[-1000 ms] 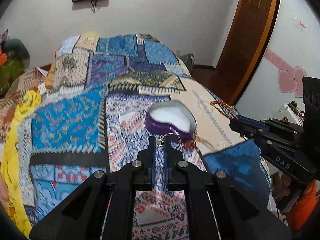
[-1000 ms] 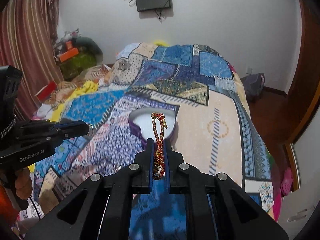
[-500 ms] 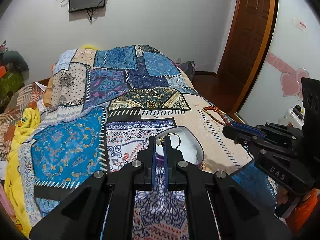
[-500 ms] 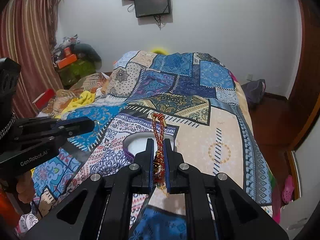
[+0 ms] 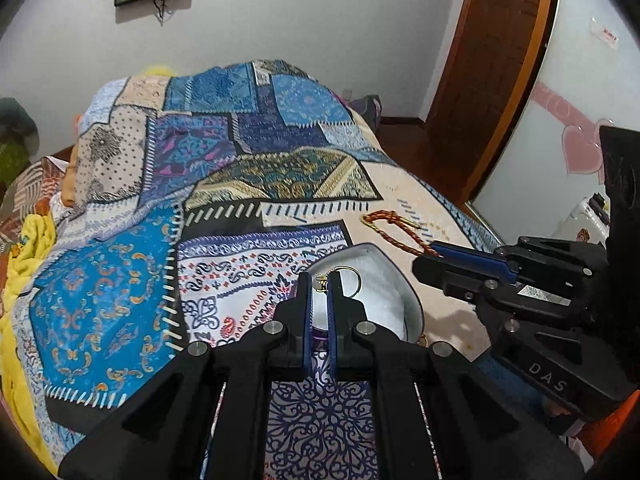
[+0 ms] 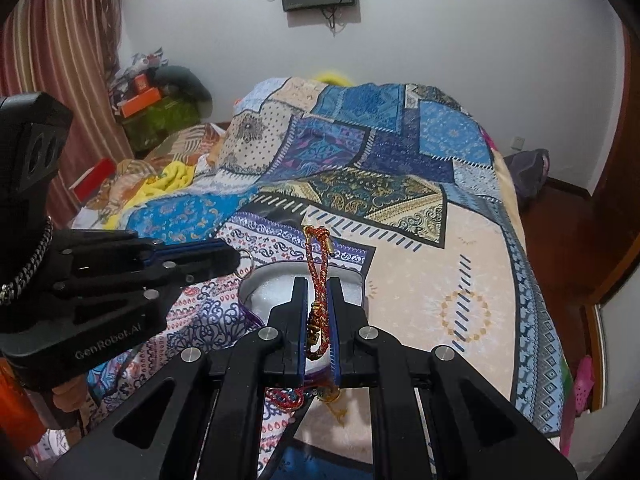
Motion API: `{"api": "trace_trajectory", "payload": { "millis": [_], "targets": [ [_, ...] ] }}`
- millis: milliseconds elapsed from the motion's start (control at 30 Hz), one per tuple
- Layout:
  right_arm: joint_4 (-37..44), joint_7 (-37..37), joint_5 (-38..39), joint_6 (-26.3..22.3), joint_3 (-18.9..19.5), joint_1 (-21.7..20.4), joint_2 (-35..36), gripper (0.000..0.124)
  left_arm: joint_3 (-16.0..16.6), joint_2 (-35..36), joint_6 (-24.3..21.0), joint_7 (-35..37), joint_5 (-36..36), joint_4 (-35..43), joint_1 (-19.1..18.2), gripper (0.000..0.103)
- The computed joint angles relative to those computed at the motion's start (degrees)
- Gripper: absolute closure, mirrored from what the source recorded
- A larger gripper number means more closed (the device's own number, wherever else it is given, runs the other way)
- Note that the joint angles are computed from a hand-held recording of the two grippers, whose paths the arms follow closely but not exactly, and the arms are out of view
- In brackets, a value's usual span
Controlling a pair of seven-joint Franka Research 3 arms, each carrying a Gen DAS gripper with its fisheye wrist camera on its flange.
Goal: Organize jewelry
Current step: 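Carry the bracelet into the purple tin and open the right gripper while the left drops the ring in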
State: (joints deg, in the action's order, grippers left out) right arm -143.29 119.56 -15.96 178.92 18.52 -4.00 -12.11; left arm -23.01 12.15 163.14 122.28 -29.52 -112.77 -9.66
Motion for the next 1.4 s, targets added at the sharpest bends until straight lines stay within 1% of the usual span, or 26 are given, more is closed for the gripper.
{"api": "trace_trajectory", "payload": {
  "millis": [100,133,267,333,400,567,833,933,1033,1167,1333,1400],
  "targets": [
    [0.74,-4.23,3.87,-0.91,-4.39,4.84,1.48,0.116,0.72,1.32,-1.48,-1.71,2.60,1.28,-0.59,0.098],
    [1.13,-6.50,6.09,-1.57,-6.43,7.12,2.12,0.116,0.89,1.76,-2.06,-2.25,3.44,1.71,-0.67,0.098],
    [1.70,-12.09,11.82,-2.86,-10.32,11.80,3.24,0.116,0.72,3.58,-4.94,-3.25,4.90,3.82,-0.13,0.098],
    [2.05,-15.90,16.01,-3.55,-12.37,14.43,3.72,0.116,0.63,4.30,-6.05,-3.67,5.24,4.68,0.12,0.098],
    [2.47,-19.15,19.81,-4.15,-13.70,16.19,4.22,0.116,0.61,4.96,-7.16,-4.08,5.78,5.46,0.21,0.098],
    [3.33,-21.72,22.96,-5.38,-13.89,16.45,4.96,0.116,0.21,5.52,-7.77,-4.09,6.35,5.99,0.43,0.098],
    [3.93,-21.74,22.92,-7.03,-13.49,15.86,5.26,0.115,0.11,4.89,-6.50,-4.25,7.25,5.18,0.30,0.097],
    [4.27,-20.21,21.88,-8.43,-13.23,15.38,5.26,0.112,0.31,4.47,-6.01,-4.71,7.82,4.76,0.15,0.097],
    [4.19,-21.39,24.06,-9.24,-13.95,16.30,4.81,0.111,0.54,3.70,-5.27,-5.20,8.65,3.98,-0.08,0.097],
    [3.76,-18.32,20.19,-9.69,-12.72,14.76,3.86,0.111,0.51,2.58,-4.80,-5.16,8.49,3.04,-0.04,0.097],
    [2.73,-15.76,17.42,-9.62,-11.78,13.67,1.89,0.110,0.67,0.62,-4.43,-4.62,7.35,1.62,-0.09,0.097],
    [2.19,-13.97,15.58,-9.51,-10.91,12.70,0.92,0.107,0.92,-0.43,-4.17,-4.38,6.81,0.84,-0.29,0.096]
  ]
}}
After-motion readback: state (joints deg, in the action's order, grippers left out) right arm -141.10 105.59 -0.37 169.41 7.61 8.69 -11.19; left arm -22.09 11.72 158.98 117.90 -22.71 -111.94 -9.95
